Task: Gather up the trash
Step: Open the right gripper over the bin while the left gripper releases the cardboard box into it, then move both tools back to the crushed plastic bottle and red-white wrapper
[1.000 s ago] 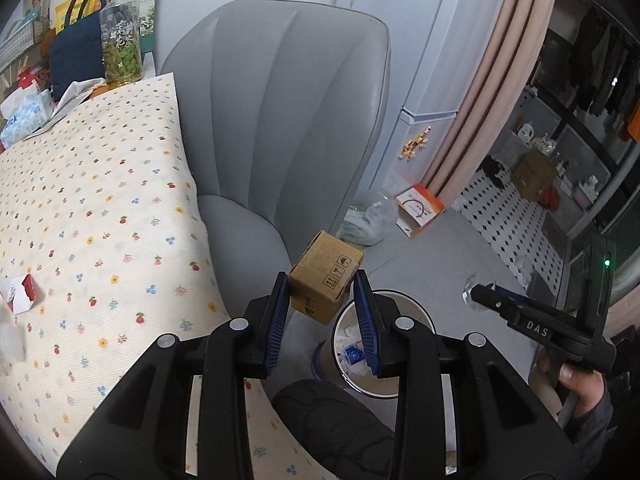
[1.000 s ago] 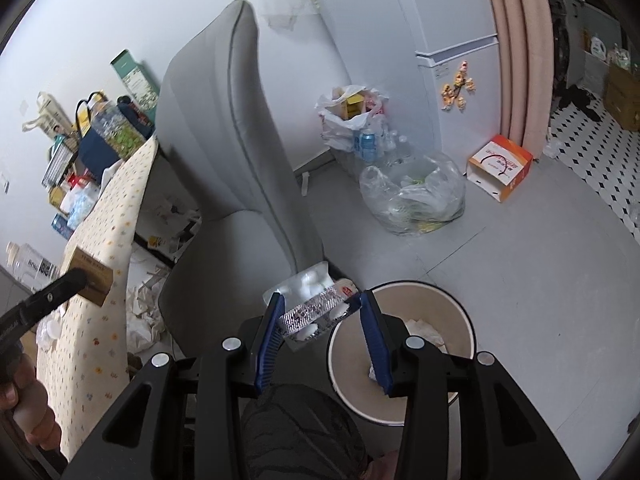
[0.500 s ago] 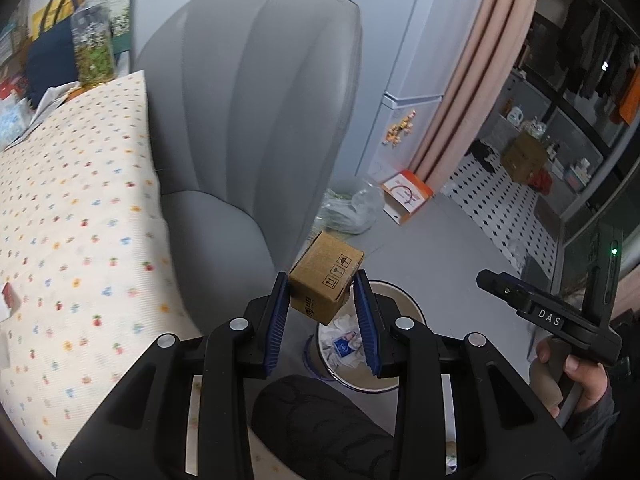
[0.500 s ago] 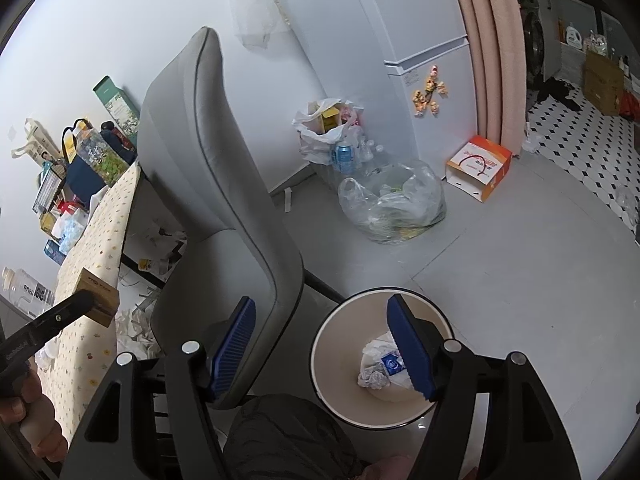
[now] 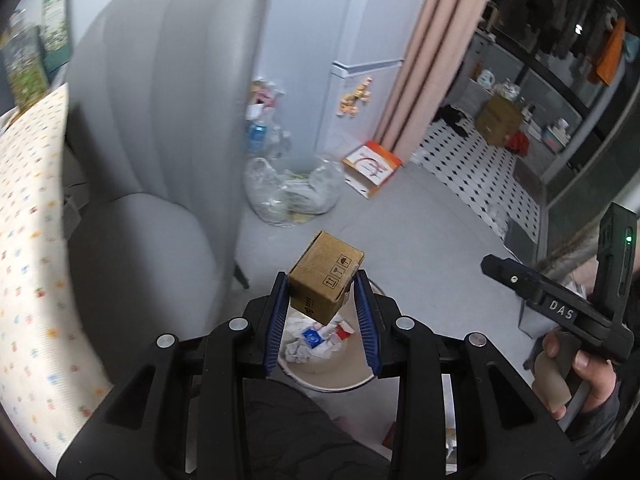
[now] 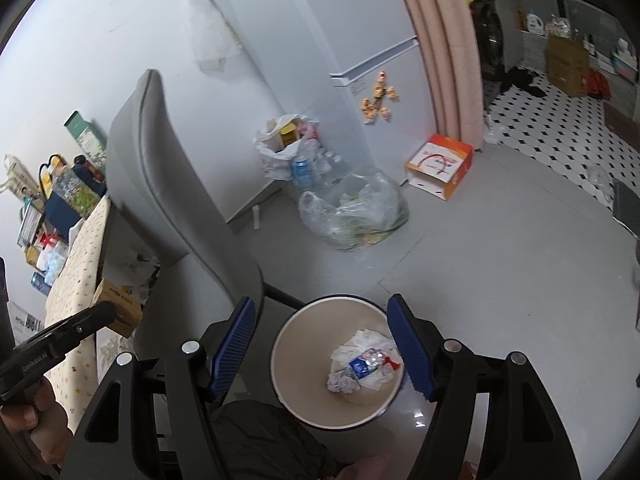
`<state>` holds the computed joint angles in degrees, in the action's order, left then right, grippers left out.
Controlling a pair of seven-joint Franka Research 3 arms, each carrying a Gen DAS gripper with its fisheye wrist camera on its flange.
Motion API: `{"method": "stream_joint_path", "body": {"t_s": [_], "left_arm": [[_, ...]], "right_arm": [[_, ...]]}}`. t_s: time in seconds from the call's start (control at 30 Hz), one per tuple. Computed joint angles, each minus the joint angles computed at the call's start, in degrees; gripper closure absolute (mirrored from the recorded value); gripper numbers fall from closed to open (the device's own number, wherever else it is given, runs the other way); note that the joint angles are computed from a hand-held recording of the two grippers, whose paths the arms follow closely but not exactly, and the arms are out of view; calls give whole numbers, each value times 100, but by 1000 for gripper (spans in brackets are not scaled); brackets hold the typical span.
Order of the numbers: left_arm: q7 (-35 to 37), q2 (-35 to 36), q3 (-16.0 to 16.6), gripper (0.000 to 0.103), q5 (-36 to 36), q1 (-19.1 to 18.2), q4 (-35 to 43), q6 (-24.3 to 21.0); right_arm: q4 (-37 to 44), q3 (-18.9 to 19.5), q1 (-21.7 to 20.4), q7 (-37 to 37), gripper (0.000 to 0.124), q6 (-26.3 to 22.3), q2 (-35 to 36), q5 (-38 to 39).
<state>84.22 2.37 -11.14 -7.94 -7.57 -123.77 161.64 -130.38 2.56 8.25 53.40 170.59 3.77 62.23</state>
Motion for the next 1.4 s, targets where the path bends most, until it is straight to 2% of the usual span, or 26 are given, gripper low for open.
{"method": "stream_joint_path", "body": {"t_s": [0.03,0.07,0.1,0.17,0.4,0.67,1.13,1.4], "left_arm": [[0,65,-27,68,0,-26,74,1],[58,116,-60,54,-64,-37,134,-4],[142,146,-91,31,-156,-34,172,-1],[459,132,-169,12,-446,-25,144,180],[-431,-170,68,8,474,-8,-130,198],[-688,-842,343,6,516,115,-718,458],[-750,-1928,976,6,390,93,-1698,669],[-1008,-2557,1245,6,615,414,-2187,757]], "right_arm": [[-31,-15,-8,25,56,3,-18,-21],[-58,-30,-21,32,56,-3,-39,-28],[-80,-43,-29,39,56,-3,-58,-39],[-119,-58,-31,50,56,11,-99,-48],[-101,-48,28,105,56,-48,-107,-168],[-31,68,241,75,50,-23,-201,-285],[24,174,713,443,42,20,-408,-844],[196,294,1002,258,32,6,-411,-754]]}}
